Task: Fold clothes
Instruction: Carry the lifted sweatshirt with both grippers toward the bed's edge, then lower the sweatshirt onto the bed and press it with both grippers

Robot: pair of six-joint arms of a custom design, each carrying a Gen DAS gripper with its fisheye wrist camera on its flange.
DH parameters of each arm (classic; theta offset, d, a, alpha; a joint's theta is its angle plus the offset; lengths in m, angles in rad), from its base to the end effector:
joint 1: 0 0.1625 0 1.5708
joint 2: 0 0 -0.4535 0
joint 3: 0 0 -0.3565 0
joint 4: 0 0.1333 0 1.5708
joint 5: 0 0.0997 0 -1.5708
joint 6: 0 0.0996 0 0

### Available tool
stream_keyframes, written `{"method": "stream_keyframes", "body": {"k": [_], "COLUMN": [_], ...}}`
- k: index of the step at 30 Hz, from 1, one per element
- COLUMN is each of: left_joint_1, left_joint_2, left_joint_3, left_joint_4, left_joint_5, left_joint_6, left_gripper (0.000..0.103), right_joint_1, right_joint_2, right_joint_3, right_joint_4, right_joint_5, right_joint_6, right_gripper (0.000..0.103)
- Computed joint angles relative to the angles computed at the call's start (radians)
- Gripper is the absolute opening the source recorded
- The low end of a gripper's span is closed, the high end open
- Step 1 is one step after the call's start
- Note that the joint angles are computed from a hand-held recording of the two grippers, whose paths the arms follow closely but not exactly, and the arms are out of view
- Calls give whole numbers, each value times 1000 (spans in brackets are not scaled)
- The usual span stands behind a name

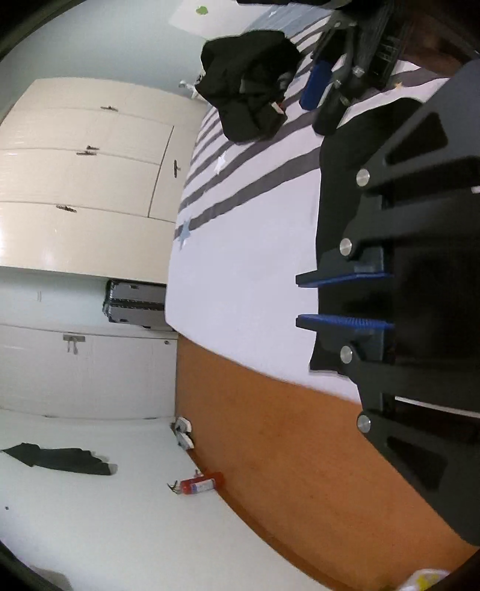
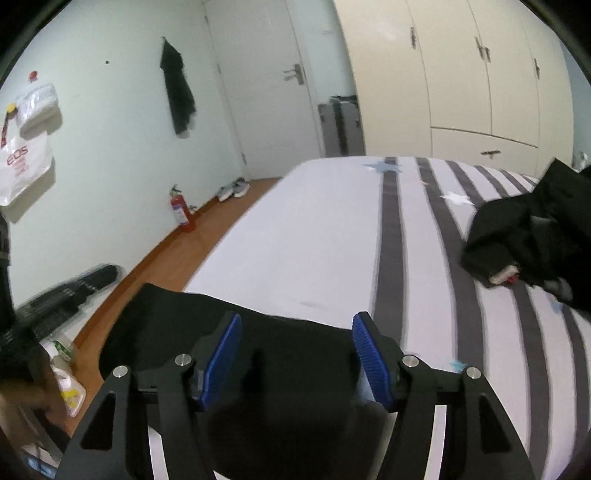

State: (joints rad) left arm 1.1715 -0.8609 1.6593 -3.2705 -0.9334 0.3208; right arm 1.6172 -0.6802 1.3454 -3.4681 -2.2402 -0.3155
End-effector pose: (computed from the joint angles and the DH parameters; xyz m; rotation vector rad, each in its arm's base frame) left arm -0.0827 -0.6912 0.2796 0.4685 2.2907 -1.1462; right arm 0.1057 -0.7357 0.2958 -0.1249 -2.0637 1.3148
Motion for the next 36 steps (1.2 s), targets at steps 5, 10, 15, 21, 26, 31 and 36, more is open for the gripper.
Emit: {"method": "stream_keyframes", "body": {"k": [5, 10, 15, 21, 26, 31, 36], "left_joint_1": [43, 91, 107, 92, 29, -25, 7], "left_joint_2": [74, 96, 94, 67, -33, -76, -50], "left_joint_3": [-17, -47, -42, -49, 72, 205, 223], "left_joint_4": [14, 30, 45, 115, -16, -34, -9], "left_joint_5": [80, 25, -14, -1, -73, -98, -103], "left_joint_6": [-60, -104, -112, -127, -108, -127, -190], "left_gripper": [12, 12, 12, 12, 11, 11, 7], "right_joint_1": [-8, -27, -50, -38, -6, 33, 19], "right_joint_2": [93, 155, 153, 157, 78, 29, 38], "right_joint_3": [-112, -153, -118, -127, -35, 101, 138], "right_joint_4": [42, -17, -52, -59, -46, -132, -47], "right_joint_5": [-42, -65, -15, -39, -30, 4, 7], "right_joint_6": [0, -114, -79, -100, -12, -2, 75], "right_gripper": [58, 49, 49, 49, 29, 27, 16]}}
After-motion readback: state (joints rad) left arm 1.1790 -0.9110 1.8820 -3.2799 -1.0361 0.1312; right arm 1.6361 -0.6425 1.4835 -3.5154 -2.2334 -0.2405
